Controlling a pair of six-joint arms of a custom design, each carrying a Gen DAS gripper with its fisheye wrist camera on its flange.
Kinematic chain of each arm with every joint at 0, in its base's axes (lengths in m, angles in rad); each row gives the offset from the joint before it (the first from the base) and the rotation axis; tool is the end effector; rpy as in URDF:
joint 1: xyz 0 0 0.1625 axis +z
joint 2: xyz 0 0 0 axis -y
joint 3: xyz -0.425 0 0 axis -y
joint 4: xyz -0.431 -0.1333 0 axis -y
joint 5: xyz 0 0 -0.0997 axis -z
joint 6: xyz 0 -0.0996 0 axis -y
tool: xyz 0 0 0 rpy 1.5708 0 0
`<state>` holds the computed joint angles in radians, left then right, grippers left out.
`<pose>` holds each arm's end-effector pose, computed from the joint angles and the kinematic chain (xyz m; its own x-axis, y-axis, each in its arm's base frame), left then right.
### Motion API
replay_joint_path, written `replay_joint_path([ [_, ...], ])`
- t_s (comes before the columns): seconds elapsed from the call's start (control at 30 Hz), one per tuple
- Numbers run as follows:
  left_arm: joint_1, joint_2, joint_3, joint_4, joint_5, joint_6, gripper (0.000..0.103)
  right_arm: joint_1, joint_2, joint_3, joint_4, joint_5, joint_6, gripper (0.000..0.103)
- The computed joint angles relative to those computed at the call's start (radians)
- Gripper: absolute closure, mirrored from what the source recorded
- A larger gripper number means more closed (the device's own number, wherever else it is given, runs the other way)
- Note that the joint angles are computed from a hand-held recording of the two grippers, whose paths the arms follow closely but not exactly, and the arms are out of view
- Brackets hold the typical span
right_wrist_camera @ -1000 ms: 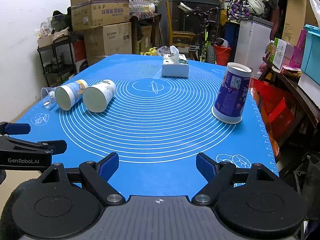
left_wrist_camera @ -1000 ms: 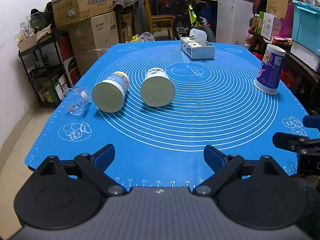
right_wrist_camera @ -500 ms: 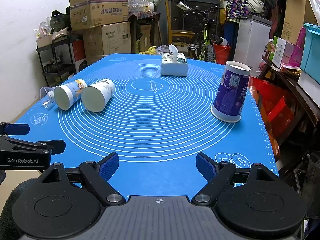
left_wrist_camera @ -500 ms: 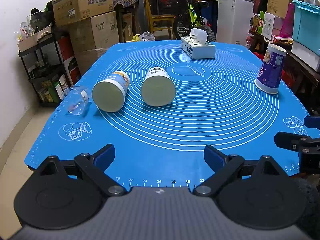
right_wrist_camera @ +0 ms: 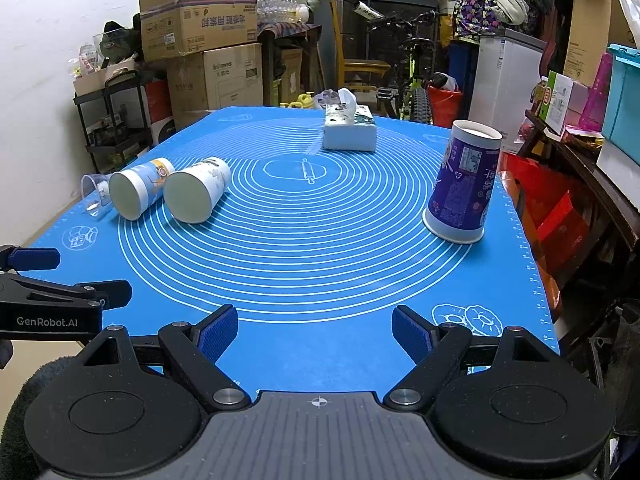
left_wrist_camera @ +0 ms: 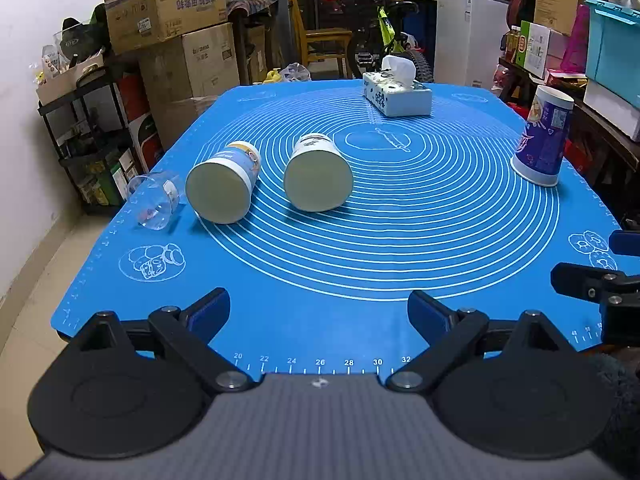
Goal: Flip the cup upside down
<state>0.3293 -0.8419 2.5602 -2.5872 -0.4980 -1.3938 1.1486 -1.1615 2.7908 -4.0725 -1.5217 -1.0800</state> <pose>-0.1795 -0.2947 -0.0475 -0.6440 -0.1312 -0.7537 0.5036 0.6690 -0.5467 0.0096 -0.3159 0.1345 -0.6691 -0.3406 0.6606 -0.6929 0.6072 -0.3888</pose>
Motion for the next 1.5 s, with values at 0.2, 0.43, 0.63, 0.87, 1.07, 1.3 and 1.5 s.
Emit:
replay_joint_path([
  [0.2, -0.001, -0.006, -0.002, 0.017, 0.001, -0.012, 0.008, -0.001, -0.001, -0.001, 0.004, 0.006, -0.003, 0.017],
  [0.43, 0.009, -0.007, -0.005, 0.023, 0.012, -0.008, 0.008, 0.002, -0.004, -0.008, 0.015, 0.008, -0.005, 0.017],
  [0.63, 0.071, -0.011, -0.032, 0.002, 0.083, 0.067, 0.008, 0.036, 0.01, -0.059, 0.03, 0.009, 0.012, 0.017],
  [0.87, 0.213, 0.088, -0.14, -0.254, 0.2, 0.413, 0.008, 0.08, 0.043, -0.141, 0.042, -0.019, 0.048, 0.017],
  [1.07, 0.372, 0.2, -0.298, -0.5, 0.226, 0.723, 0.008, 0.071, 0.037, -0.173, 0.081, -0.023, 0.073, 0.017],
  [1.3, 0.452, 0.238, -0.378, -0.498, 0.204, 0.78, 0.012, 0.044, 0.014, -0.184, 0.111, -0.025, 0.091, 0.017],
  [1.5, 0.451, 0.223, -0.359, -0.508, 0.162, 0.759, 0.04, 0.029, 0.011, -0.189, 0.115, -0.02, 0.101, 0.017],
])
